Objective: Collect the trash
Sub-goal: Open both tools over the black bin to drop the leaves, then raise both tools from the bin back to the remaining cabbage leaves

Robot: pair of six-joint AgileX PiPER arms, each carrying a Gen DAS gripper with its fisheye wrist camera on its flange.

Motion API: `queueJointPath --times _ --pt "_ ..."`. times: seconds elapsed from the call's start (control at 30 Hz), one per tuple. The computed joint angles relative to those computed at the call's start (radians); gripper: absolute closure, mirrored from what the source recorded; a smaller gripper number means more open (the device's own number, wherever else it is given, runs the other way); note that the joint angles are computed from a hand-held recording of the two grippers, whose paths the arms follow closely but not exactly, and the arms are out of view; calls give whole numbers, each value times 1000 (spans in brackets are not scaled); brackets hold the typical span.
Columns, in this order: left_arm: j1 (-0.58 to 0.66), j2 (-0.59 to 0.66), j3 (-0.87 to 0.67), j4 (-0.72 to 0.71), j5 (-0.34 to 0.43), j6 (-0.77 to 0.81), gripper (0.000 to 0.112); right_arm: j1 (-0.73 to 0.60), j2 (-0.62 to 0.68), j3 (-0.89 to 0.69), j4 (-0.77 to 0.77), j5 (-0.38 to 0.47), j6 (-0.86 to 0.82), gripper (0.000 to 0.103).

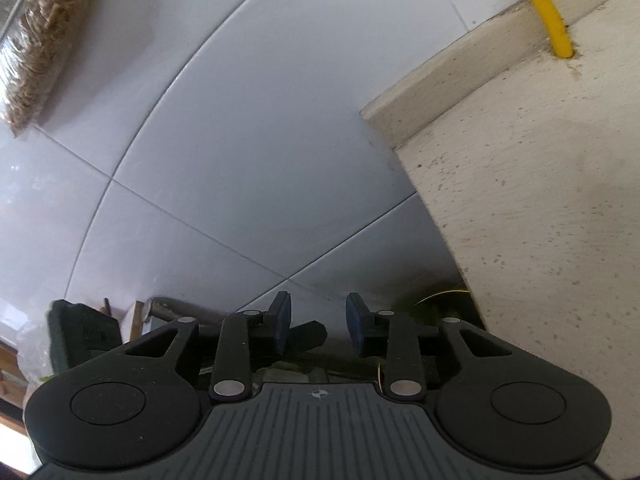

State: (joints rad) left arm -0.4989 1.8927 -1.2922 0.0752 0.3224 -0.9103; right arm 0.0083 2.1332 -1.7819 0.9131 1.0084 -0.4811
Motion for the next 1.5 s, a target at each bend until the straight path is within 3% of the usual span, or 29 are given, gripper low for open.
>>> queueJointPath --times 0.13,0.23,0.53,0.7,0.87,1.1,1.37,1.5 --pt "4 9 4 -52 4 60 79 -19 -55 65 19 -23 -15 56" --pt "-17 15 -16 44 22 13 78 -35 -117 141 26 -48 -36 56" --pt "-45 11 -37 -13 24 147 76 -86 -345 367 -72 -214 -60 46" --pt "-57 -2 -25 -56 2 213 73 -188 -476 472 -153 -274 -56 44" --pt "-118 13 -75 -18 27 207 73 -326 -535 520 -212 -291 -18 41" --pt "-212 115 -333 -243 102 450 72 -445 -532 534 -306 -309 52 40" --pt "-278 281 -696 -281 245 537 64 -535 -486 519 -334 -258 87 35" --pt "-294 333 -787 -275 291 525 64 -548 -446 480 -312 -224 72 35"
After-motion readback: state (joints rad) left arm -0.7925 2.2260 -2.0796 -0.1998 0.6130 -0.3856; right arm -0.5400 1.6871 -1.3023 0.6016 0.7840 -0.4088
